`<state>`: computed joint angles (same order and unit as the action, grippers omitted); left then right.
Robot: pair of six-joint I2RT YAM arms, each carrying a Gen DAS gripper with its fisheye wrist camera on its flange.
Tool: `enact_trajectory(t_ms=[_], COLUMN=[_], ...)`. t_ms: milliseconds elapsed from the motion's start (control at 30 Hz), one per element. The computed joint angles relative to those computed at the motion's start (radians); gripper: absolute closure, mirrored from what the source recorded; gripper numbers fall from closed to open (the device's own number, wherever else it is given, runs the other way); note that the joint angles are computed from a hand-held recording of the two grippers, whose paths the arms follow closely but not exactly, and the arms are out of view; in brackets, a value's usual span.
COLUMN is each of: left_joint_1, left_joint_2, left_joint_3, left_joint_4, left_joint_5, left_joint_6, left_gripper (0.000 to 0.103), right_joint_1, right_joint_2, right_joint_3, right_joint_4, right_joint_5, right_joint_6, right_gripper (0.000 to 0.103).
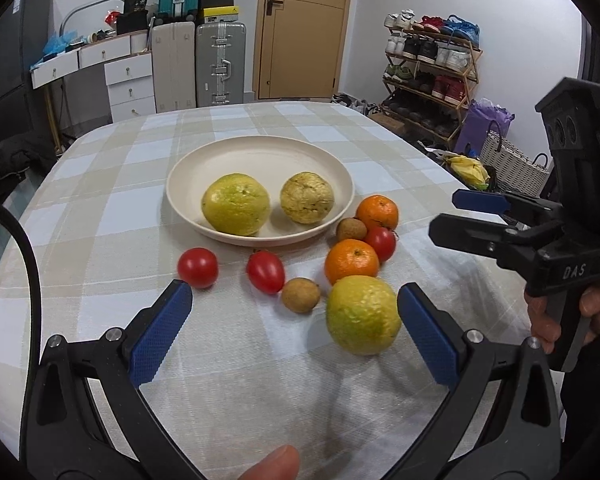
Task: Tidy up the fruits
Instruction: 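Grasp the second yellow-green citrus with the left tool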
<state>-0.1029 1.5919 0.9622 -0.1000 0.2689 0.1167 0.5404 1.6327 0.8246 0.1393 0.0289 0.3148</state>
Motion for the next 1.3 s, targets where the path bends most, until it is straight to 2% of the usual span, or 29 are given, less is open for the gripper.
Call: enact_trajectory(t_ms=[200, 667, 767, 900, 1133, 1233, 1300], left_joint_1=[-0.031, -0.049, -0.067, -0.08, -0.065, -0.063, -0.054], left_joint_2=[0.028, 0.074, 0.071, 0.089, 0.127, 0.16, 0.184], left_joint_3=[0.008, 0.025, 0.018, 0.04, 0.084, 0.121, 0.147], left_joint_4=[-0.008, -0.017, -0.012, -0.05, -0.083, -0.109, -0.139], left_joint_5=[-0.023, -0.025, -0.03, -0.02, 0.056, 0.064, 0.093], left_joint_6=[-0.003, 0.015, 0.048, 0.073, 0.055, 0.036, 0.032], left_gripper=[0.001, 0.001, 0.008, 0.026, 0.032, 0.041, 0.055], right_joint_1=[-0.003, -0.014, -0.017, -0.021, -0.015, -0.014, -0.014], right_joint_2=[0.026, 0.056, 0.055, 0.057, 0.069, 0.074, 0.075], right_joint_3=[0.026, 0.051, 0.05, 0.051, 0.061, 0.063, 0.064], right_joint_4=[-0.047, -0.091, -0.093, -0.093, -0.099, -0.1, -0.099], right_joint_5=[0.022, -0.025, -0.026, -0.046, -0.055, -0.056, -0.06], right_joint_6=[-0.008, 0.007, 0.013, 0.018, 0.016, 0.018, 0.021], right_gripper=[0.0, 0.0, 0.0, 0.0, 0.0, 0.0, 0.0])
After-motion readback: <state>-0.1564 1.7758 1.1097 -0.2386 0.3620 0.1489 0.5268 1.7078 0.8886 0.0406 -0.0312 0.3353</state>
